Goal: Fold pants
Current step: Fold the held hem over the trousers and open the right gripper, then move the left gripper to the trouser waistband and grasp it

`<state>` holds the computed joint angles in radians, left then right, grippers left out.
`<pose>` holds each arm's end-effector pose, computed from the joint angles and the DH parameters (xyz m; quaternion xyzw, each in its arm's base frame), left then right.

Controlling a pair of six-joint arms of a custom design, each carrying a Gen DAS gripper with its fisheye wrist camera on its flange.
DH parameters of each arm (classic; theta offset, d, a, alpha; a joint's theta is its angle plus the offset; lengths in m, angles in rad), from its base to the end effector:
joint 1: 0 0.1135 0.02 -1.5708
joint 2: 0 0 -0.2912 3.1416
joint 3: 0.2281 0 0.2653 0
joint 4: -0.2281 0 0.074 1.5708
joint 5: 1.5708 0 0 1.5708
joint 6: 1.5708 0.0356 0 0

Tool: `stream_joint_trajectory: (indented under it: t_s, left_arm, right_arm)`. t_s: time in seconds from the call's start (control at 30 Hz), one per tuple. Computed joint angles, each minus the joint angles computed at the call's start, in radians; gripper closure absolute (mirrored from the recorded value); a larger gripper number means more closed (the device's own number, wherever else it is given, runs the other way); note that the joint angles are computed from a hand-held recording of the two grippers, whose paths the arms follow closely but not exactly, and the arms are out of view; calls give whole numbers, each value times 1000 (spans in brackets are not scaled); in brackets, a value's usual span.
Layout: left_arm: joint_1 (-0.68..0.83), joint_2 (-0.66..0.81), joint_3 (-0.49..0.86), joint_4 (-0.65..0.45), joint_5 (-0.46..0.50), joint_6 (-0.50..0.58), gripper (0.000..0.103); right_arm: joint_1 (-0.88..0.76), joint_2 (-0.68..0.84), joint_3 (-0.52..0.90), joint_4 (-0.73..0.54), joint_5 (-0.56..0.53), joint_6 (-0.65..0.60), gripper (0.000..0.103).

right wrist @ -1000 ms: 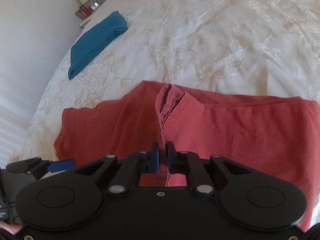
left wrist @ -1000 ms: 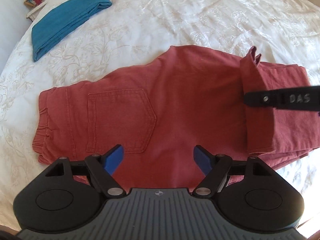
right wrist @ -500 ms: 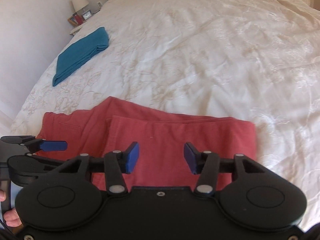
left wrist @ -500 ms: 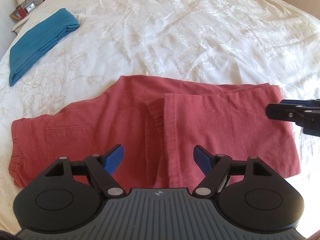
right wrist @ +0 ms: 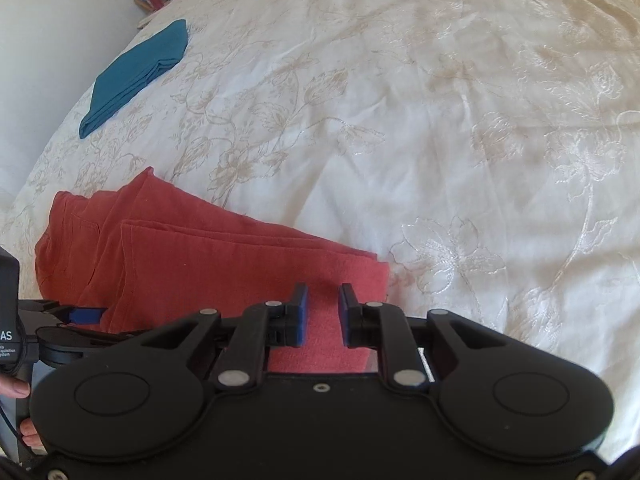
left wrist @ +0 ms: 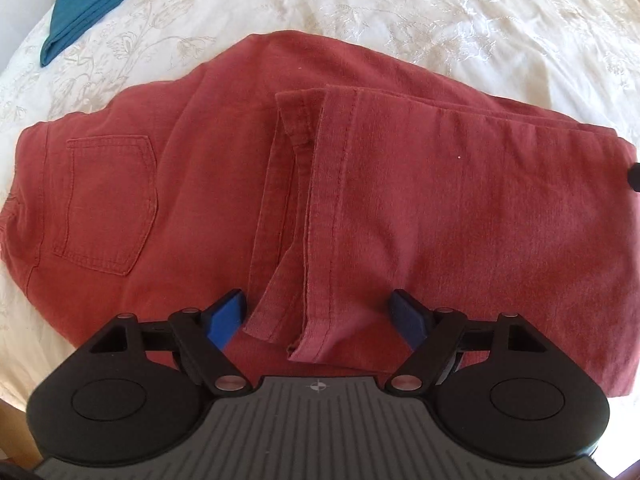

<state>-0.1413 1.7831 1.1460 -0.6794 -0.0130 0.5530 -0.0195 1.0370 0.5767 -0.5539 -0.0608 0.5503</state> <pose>0.3489 -0.0492 0.1866 0.3367 0.9330 0.0322 0.1228 0.1879 -0.0015 0.2101 0.2621 0.9247 0.1002 0.2573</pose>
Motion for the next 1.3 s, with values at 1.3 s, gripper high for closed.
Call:
stream_joint_trajectory:
  t_s: [1.3]
  left_arm:
    - [515,544,1003,-402,234,440,27]
  right_arm:
    - [404,901,784,55,239,342,73]
